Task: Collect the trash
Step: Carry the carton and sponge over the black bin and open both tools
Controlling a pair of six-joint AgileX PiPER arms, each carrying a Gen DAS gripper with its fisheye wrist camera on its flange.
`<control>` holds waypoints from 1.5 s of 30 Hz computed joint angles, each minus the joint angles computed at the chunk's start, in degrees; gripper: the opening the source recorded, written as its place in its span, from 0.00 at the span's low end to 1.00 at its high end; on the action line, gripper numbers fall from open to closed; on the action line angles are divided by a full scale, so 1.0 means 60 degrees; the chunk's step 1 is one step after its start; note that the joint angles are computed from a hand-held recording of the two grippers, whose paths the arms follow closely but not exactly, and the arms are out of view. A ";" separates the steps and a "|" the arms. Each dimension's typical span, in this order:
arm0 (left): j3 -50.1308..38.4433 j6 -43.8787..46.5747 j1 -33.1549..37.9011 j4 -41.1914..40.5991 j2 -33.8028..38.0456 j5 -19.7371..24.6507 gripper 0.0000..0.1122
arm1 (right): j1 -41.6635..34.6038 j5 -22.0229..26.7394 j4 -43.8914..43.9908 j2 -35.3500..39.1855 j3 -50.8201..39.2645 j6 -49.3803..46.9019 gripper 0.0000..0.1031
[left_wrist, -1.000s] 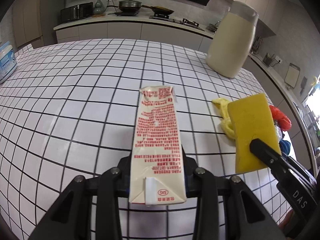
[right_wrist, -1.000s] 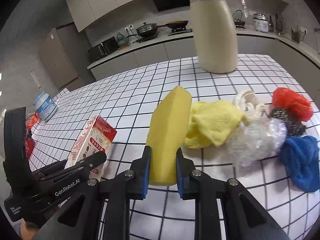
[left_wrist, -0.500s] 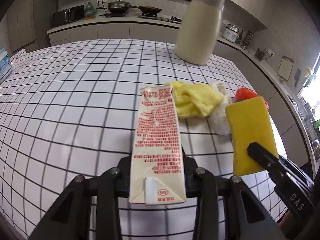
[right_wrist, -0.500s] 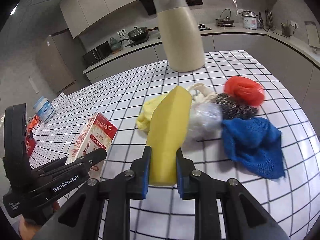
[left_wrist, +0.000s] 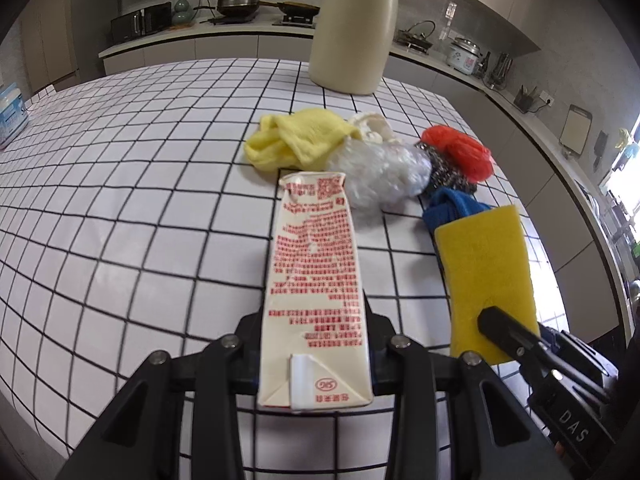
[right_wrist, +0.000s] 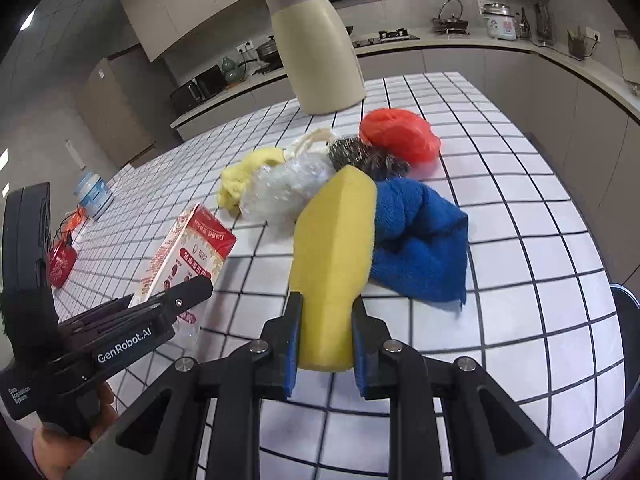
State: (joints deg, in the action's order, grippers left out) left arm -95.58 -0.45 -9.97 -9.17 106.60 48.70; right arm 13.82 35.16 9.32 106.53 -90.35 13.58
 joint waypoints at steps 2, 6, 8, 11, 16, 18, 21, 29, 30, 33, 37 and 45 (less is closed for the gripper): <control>0.0231 -0.0386 -0.0222 0.0295 -0.0127 -0.0148 0.33 | -0.0279 -0.0065 0.0760 -0.0109 0.0335 -0.0806 0.25; 0.0400 -0.0872 -0.0401 0.0642 -0.0244 -0.0183 0.33 | -0.0585 -0.0020 0.1768 -0.0134 0.0507 -0.1769 0.36; 0.0418 -0.0942 -0.0391 0.0681 -0.0274 -0.0132 0.33 | -0.0677 0.0124 0.2110 0.0024 0.0332 -0.2115 0.36; 0.0425 -0.0838 -0.0356 0.0684 -0.0304 -0.0099 0.33 | -0.0609 0.0286 0.2123 0.0329 -0.0055 -0.2192 0.36; 0.0091 -0.0144 -0.0123 0.0117 -0.0068 -0.0010 0.33 | -0.0292 0.0055 0.1536 0.0346 -0.0185 -0.1679 0.22; 0.0067 0.0123 -0.0012 -0.0138 -0.0114 -0.0038 0.33 | -0.0234 -0.0177 0.1431 0.0098 0.0032 -0.1374 0.21; -0.0111 0.0495 0.0039 -0.0425 -0.0142 0.0048 0.33 | -0.0108 -0.0311 0.0815 -0.0243 0.0127 -0.0788 0.21; -0.0490 0.0184 -0.0728 -0.0277 -0.0357 0.0075 0.33 | -0.0486 -0.0520 -0.0087 -0.1396 0.0842 0.0223 0.21; -0.0549 0.0054 -0.0879 -0.0176 -0.0346 0.0047 0.33 | -0.0619 -0.0534 -0.0028 -0.1524 0.0960 0.0163 0.21; -0.0569 -0.0594 -0.1537 0.0322 -0.0392 -0.0113 0.33 | -0.1162 -0.0597 0.0373 -0.1959 0.1464 -0.0443 0.21; -0.0946 -0.2139 -0.2798 0.1326 -0.0187 0.0036 0.33 | -0.2397 -0.0464 0.1840 -0.2641 0.2324 -0.2362 0.21; -0.4360 -0.4038 -0.5455 0.2231 0.1936 0.1526 0.33 | -0.6817 0.1251 0.4936 -0.3273 0.3221 -0.7111 0.21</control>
